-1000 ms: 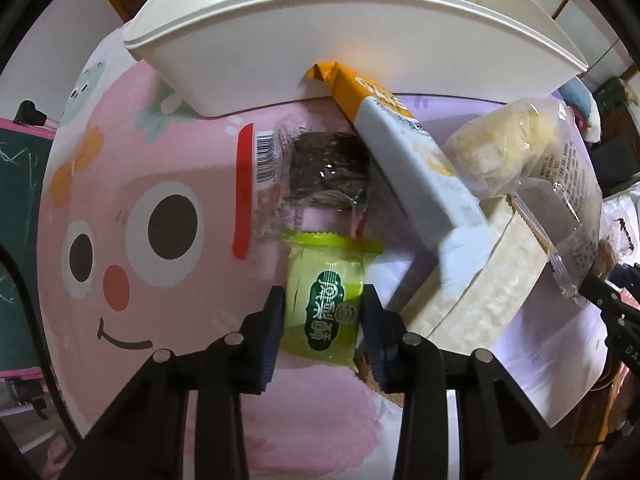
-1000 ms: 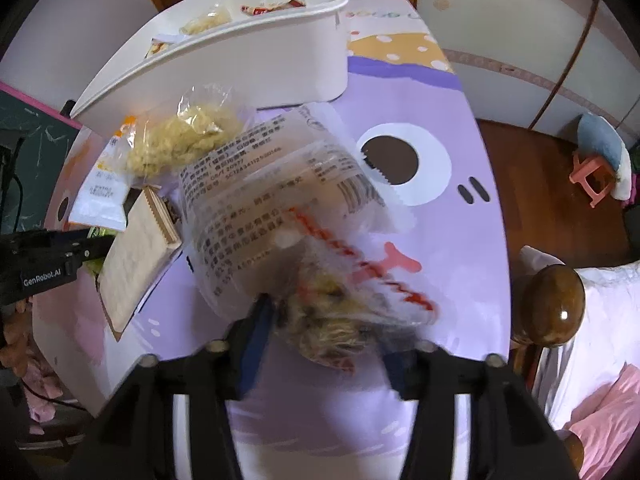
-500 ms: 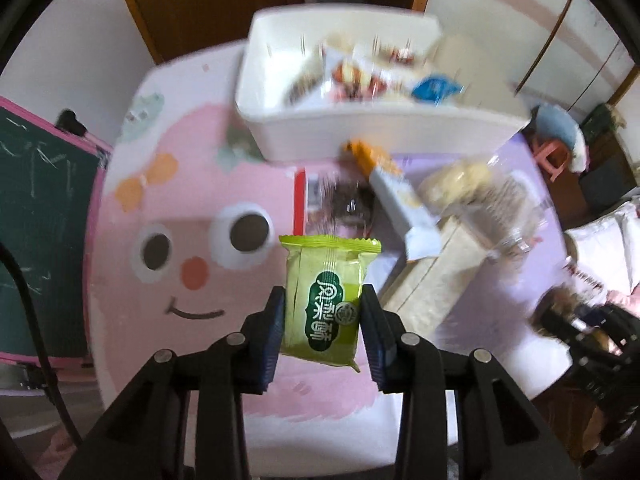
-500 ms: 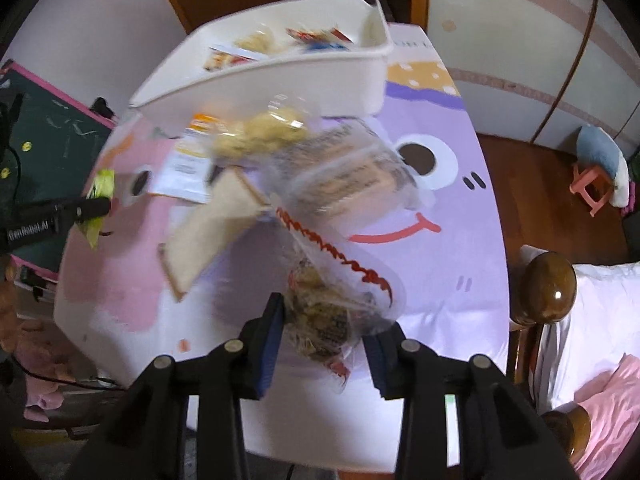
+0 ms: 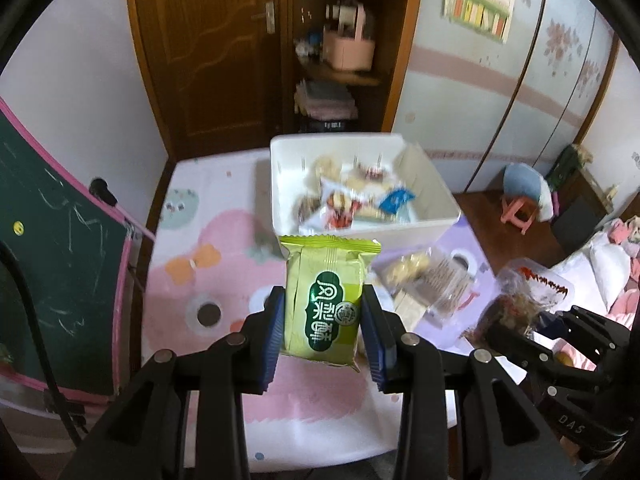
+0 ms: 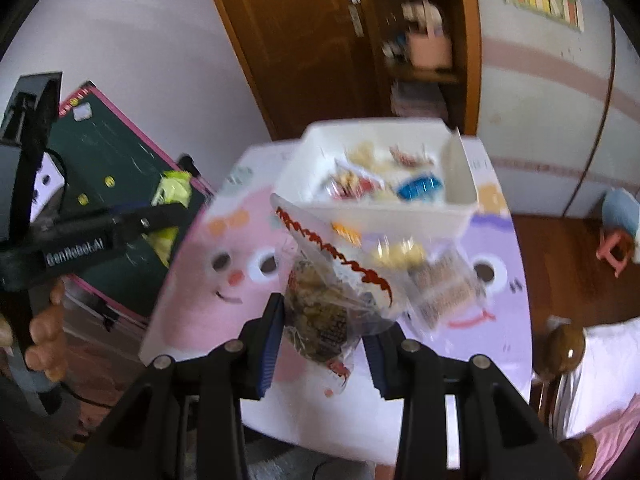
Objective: Organize snacks
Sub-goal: 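Lift both held snacks and carry them over the white basket, then lower both snacks into the basket and open both tools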
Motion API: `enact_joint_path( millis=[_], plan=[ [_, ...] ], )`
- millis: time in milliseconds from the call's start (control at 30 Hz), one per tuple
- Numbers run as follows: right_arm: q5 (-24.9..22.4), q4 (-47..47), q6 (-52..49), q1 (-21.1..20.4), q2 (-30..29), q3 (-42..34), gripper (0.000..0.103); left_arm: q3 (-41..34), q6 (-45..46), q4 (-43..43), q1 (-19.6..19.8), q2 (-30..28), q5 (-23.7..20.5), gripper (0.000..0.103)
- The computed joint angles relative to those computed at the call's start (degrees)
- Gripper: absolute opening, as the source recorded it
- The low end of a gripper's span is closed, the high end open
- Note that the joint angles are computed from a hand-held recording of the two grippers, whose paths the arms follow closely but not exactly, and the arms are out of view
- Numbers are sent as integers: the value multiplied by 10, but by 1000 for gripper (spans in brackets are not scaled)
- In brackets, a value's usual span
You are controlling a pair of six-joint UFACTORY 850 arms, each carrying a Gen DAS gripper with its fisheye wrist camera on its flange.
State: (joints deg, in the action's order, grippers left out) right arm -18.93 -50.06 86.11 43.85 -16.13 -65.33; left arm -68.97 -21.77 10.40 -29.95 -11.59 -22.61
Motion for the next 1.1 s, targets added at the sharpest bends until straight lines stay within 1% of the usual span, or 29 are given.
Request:
enact_joint_path(
  millis=[67, 167, 300, 367, 467, 633, 733, 900, 933, 1000, 1033, 1067, 1100],
  plan=[
    [-10, -10, 4, 1, -3, -20, 38, -11, 0, 3, 2, 4, -2, 34],
    [-17, -31, 4, -5, -8, -50, 38, -43, 4, 6, 6, -8, -3, 35],
    [-35, -40, -19, -24, -22, -90, 38, -98, -5, 15, 8, -44, -5, 35],
    [-38, -39, -39, -39, -35, -113, 38, -137, -3, 14, 8, -73, -12, 35],
    [-47, -33, -64, -62, -59, -151, 38, -205, 1, 16, 8, -128, -26, 35],
    [-64, 4, -128, -102, -120, -225, 38, -333, 3, 16, 8, -234, -64, 35],
    [-78, 56, -183, -126, -161, -270, 38, -411, 8, 9, 11, -301, -91, 35],
    [-111, 157, -286, -158, -228, -338, 38, -549, 17, 0, 15, -411, -153, 35],
    [-119, 171, -301, -161, -240, -350, 39, -564, 16, 2, 16, -423, -160, 35],
    [-137, 211, -346, -170, -266, -379, 39, -627, 8, 15, 16, -469, -196, 36],
    [-146, 231, -368, -174, -279, -394, 39, -652, 8, 19, 16, -486, -209, 41],
    [-151, 241, -380, -178, -290, -407, 39, -678, 8, 24, 15, -504, -225, 60],
    [-152, 248, -389, -180, -296, -413, 39, -691, 3, 30, 15, -513, -233, 71]
  ],
)
